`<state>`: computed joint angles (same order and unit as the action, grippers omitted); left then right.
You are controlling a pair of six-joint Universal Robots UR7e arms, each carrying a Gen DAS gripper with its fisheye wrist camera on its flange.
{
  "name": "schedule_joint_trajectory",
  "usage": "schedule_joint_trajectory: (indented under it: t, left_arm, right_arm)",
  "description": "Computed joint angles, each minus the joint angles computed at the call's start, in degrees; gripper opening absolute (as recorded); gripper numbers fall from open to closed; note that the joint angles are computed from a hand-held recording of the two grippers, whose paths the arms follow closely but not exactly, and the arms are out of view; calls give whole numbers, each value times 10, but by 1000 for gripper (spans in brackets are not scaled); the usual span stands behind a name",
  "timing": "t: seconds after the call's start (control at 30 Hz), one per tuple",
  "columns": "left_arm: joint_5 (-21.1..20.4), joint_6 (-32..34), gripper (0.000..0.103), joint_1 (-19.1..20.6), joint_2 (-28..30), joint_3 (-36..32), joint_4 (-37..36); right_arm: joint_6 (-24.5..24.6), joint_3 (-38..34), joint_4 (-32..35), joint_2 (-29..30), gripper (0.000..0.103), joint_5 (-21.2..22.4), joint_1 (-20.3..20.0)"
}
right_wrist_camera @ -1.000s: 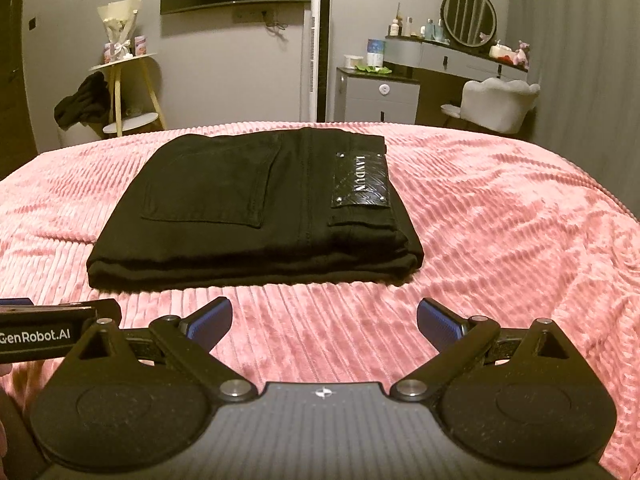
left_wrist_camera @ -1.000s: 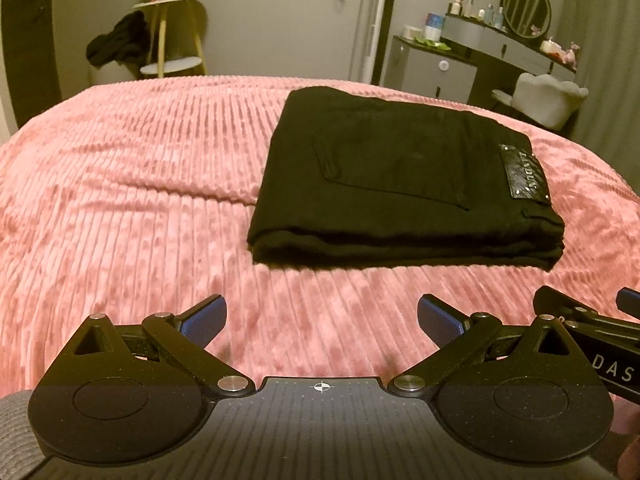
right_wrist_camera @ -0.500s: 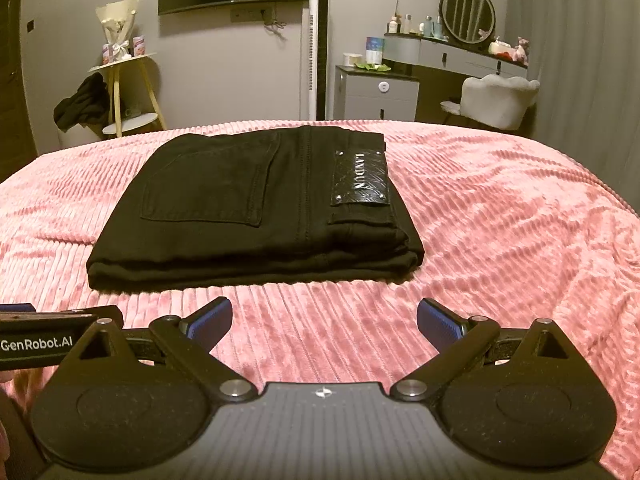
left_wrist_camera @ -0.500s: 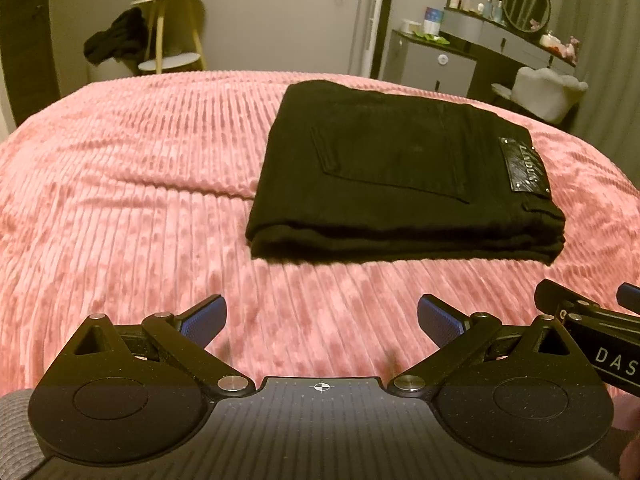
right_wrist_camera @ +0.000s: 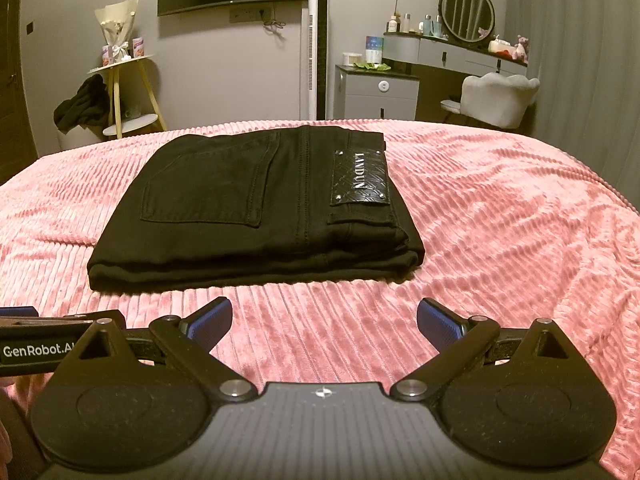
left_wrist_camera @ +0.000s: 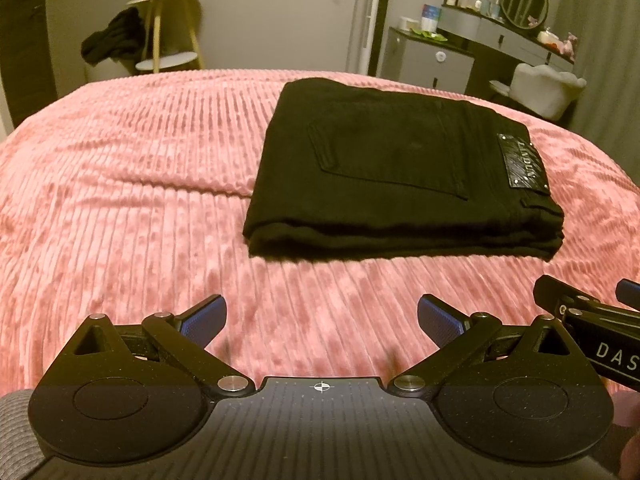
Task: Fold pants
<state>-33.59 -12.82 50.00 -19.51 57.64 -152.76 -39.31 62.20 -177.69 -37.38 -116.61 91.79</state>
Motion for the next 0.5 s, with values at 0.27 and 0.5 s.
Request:
schedule_joint_trajectory:
  t: [0.27,0.5]
  left_arm:
    - [-4,4,103,1,0,-1,0]
    - [-5,3,103,1,0,0,0]
  right_arm:
    - [0,0,0,0,99,1,0]
    - [-1,1,0,-1,99,1,0]
